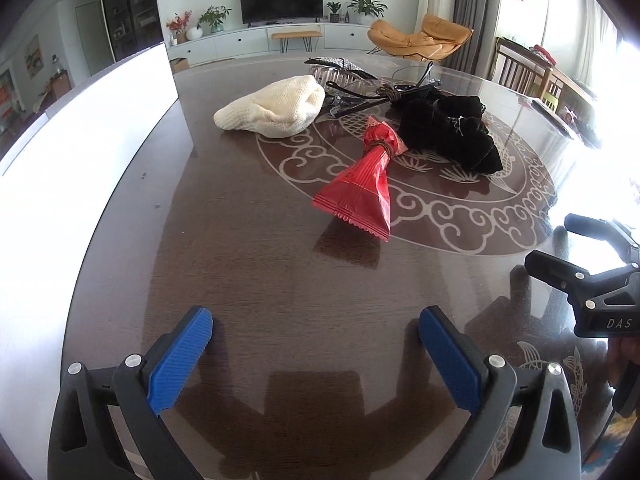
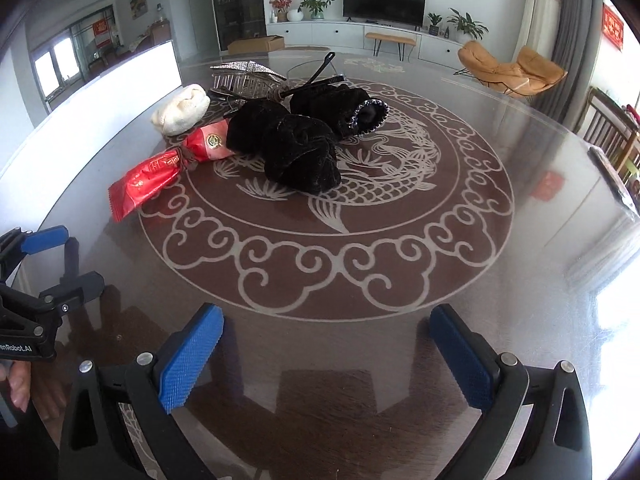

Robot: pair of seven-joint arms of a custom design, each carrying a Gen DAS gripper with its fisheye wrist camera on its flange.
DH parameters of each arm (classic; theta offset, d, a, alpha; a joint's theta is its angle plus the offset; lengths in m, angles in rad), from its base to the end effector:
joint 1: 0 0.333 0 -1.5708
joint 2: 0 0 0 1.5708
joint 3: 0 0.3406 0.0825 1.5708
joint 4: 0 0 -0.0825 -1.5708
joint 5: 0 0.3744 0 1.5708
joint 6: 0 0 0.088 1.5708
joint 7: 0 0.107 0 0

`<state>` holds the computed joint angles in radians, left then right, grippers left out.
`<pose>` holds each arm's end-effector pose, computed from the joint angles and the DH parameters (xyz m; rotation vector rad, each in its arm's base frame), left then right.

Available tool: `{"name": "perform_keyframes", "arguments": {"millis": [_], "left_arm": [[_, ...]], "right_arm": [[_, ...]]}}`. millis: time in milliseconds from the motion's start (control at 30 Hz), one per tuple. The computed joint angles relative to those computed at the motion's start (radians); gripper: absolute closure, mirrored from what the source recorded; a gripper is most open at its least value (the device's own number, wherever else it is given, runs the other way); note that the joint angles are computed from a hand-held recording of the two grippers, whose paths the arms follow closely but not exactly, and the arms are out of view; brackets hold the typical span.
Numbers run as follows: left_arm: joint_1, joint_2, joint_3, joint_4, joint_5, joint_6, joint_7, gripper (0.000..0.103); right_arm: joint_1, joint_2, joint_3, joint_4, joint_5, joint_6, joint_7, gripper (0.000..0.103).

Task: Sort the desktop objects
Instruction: 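Grasp the red snack bag with the left tool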

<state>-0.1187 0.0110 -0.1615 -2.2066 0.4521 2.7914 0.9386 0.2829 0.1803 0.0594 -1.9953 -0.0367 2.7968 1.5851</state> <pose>0.5364 -0.1750 0.4672 -1.8405 1.8932 -0.6056 0.5944 0.2114 0.4727 -2.1299 1.4833 -0.4896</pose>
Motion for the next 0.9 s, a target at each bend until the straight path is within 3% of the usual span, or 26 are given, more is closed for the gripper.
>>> {"name": "perform_keyframes", "arguments": {"millis": [900], "left_arm": [[-0.002,-0.002,-0.001,0.005,0.014,-0.01,-0.017,0.0]], "right_arm": [[0.0,0.001,0.0,-0.001,0.003,0.002,-0.003,0.0]]}}
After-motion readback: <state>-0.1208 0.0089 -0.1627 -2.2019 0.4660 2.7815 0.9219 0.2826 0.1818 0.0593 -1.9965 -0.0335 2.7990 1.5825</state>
